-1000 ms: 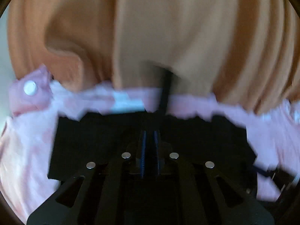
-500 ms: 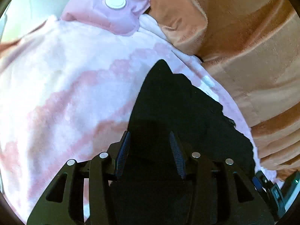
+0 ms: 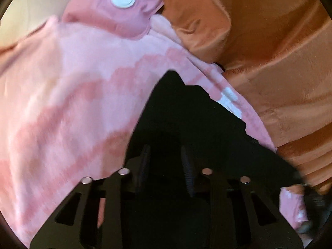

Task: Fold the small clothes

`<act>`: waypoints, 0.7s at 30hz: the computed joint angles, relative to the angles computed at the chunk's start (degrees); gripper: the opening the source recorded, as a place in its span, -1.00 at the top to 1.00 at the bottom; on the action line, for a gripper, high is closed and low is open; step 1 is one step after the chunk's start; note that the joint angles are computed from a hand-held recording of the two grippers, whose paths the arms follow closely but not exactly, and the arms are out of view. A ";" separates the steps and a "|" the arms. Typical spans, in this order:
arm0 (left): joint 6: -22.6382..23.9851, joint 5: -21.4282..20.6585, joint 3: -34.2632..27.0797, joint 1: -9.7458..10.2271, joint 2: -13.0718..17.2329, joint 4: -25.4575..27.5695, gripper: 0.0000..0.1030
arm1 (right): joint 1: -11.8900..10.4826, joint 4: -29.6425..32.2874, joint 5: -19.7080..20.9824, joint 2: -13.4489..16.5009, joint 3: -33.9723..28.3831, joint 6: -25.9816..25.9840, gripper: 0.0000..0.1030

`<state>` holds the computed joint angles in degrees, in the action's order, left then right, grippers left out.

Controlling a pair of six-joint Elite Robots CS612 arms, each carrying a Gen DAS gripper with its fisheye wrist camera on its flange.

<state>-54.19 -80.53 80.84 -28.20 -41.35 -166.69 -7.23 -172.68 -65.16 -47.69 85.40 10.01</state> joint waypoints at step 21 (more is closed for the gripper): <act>-1.50 -7.86 -1.10 -0.16 1.54 0.43 1.00 | -1.72 6.63 -4.51 -1.20 4.53 -1.18 0.94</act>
<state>-55.69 -88.40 79.74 -28.36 -39.81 -166.26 -8.96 -166.05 -69.68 -48.89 89.93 8.83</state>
